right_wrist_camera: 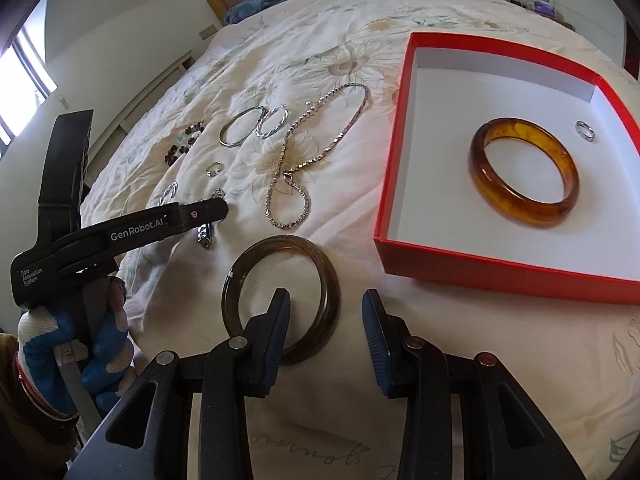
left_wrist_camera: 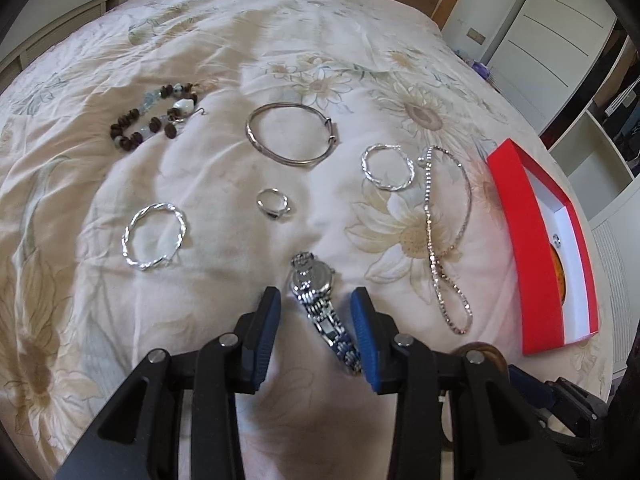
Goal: Organize jewelry
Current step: 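Grasp the silver watch with the left tool while the right tool grasps the dark brown bangle, then carry the silver watch and dark brown bangle into the red box and open both tools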
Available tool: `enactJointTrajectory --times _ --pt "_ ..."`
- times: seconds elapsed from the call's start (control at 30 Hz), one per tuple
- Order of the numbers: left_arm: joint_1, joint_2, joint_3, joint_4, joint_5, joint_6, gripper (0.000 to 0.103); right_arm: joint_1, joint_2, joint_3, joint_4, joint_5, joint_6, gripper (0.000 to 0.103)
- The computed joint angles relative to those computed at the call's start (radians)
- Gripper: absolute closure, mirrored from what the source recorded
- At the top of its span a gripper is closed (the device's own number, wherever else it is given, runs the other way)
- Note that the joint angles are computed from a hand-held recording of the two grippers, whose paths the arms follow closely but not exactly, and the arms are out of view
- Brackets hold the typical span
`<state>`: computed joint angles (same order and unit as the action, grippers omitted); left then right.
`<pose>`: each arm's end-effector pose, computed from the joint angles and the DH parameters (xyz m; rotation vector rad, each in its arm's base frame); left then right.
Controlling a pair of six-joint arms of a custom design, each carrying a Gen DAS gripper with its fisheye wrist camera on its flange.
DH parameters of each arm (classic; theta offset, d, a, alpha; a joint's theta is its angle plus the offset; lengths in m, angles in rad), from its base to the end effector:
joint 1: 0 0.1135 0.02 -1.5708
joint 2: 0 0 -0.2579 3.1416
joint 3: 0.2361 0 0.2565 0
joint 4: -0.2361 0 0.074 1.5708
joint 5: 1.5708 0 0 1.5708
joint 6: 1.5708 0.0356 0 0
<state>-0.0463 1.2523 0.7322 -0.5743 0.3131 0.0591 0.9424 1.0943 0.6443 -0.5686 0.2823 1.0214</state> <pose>0.2342 -0.0218 0.1907 0.2397 2.6263 -0.4119 0.1310 0.1633 0.1961 0.2054 2.5708 0.4038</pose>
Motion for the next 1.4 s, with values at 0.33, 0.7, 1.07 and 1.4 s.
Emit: enactJointTrajectory --times 0.33,0.7,1.07,1.4 --pt "0.027 0.021 -0.014 0.031 0.051 0.000 0.084 -0.020 0.092 0.023 0.026 -0.014 -0.012 0.077" --pt "0.063 -0.074 -0.001 -0.076 0.073 0.045 0.092 0.036 0.107 0.073 -0.056 0.032 0.013 0.093" --pt "0.193 -0.285 0.049 -0.328 0.140 0.161 0.092 0.240 0.064 0.191 -0.278 0.161 0.169 0.093" --pt "0.386 -0.470 0.170 -0.661 0.258 0.359 0.092 0.517 0.081 0.401 -0.602 0.350 0.450 0.093"
